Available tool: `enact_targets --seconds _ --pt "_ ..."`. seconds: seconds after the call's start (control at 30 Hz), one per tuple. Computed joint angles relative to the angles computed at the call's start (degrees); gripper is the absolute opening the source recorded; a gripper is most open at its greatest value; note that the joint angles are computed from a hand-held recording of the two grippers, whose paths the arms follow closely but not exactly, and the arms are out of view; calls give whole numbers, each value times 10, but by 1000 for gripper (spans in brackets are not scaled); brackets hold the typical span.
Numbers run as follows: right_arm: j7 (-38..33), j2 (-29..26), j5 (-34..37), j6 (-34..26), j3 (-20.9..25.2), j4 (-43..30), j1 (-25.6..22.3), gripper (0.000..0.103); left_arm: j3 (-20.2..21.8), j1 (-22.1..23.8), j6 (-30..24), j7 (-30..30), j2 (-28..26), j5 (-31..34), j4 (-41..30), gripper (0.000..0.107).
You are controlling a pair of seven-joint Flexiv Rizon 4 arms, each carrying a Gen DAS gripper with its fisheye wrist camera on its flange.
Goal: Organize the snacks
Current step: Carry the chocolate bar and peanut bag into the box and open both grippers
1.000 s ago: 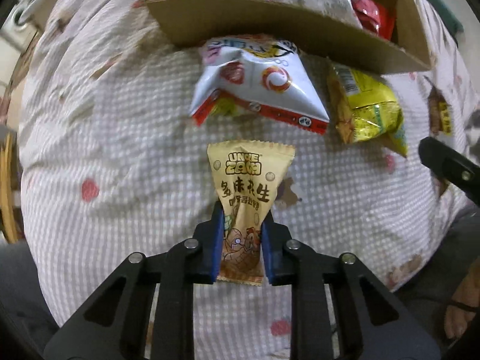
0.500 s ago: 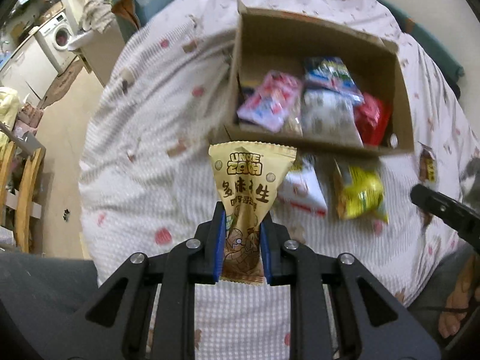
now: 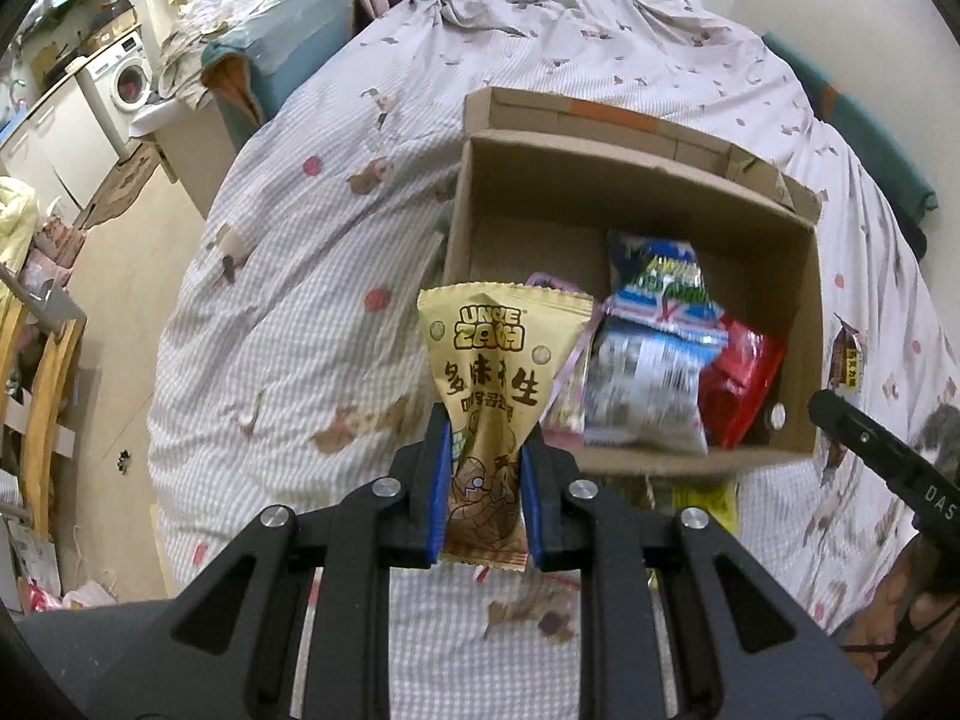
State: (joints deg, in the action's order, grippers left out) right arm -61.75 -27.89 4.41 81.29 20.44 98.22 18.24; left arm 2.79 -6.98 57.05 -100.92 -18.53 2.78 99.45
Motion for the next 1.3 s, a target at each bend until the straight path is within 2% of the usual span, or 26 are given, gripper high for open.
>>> enact_targets --seconds 0.1,0.37,0.7,0.87,0.97,1.2,1.3 --pt "-14 -24 19 -8 21 -34 -23 17 1 -5 -10 -5 -25 12 -36 17" --pt "-18 -62 -2 -45 -10 -92 -8 17 11 -22 -34 -18 -89 31 -124 17" --pt "-24 -77 18 -88 -8 -116 -11 17 21 -38 -69 -25 -159 48 -215 17" --pt "-36 -83 33 -98 -4 -126 -13 18 24 -43 -76 -28 -175 50 -230 18" --pt "-55 -95 64 -106 22 -142 -32 18 14 -34 -88 -28 -178 27 -227 18" --pt "-66 -97 88 -111 16 -150 -26 18 20 -39 -92 -31 -180 33 -228 20" --pt "-63 -95 88 -103 8 -147 -19 21 19 -37 -94 -33 -178 29 -223 20"
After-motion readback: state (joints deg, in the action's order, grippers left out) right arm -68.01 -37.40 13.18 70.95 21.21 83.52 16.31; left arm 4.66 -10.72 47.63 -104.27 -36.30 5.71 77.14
